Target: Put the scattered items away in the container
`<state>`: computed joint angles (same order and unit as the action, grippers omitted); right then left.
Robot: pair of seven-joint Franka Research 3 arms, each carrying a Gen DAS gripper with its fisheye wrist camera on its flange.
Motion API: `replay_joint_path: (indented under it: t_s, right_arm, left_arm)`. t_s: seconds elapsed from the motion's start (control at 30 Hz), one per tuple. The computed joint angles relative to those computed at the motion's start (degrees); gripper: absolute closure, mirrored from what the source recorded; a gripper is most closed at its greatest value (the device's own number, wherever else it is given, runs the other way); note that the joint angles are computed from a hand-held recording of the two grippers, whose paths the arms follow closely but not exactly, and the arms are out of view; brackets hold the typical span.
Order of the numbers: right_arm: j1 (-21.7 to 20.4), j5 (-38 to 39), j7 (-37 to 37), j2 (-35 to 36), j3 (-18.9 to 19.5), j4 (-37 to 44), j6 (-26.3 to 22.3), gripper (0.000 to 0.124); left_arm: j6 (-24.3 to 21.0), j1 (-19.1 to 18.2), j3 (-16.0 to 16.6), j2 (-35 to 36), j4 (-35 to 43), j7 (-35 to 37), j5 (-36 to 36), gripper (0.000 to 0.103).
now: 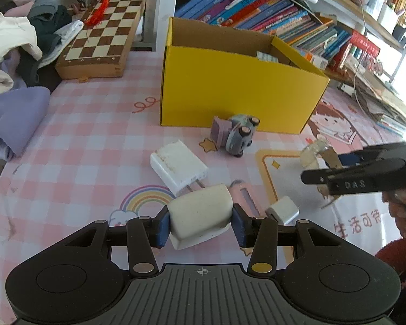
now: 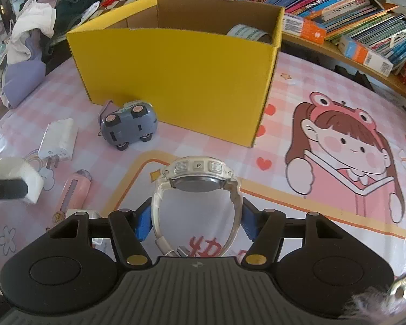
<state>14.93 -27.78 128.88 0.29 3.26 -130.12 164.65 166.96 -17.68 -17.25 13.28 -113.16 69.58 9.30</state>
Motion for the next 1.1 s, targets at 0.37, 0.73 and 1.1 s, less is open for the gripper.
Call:
replay_joint_path:
  t_s: [0.37,0.73,1.1]
  right_arm:
    - [-2.04,-2.69,2.18,-4.79,1.99,-2.27,-1.50,0.063]
    - [-5.72,-2.17,-1.97,-8.86,4.02,-0.31,-2.27,0.063]
    - [-5.30,2.43,-15.83,-3.35,2.29,10.24,0.83,0.062]
  left_arm:
    - [3.62,2.99,-4.01,0.52,1.68,10.62,-5.50,0.060]
    - [8.50,8.41,-10.13,2.96,7.35,21.18,-12.38,0.060]
    - [9.98,5.24,-7.24,10.80,20.94,21.34,-6.84,0.060]
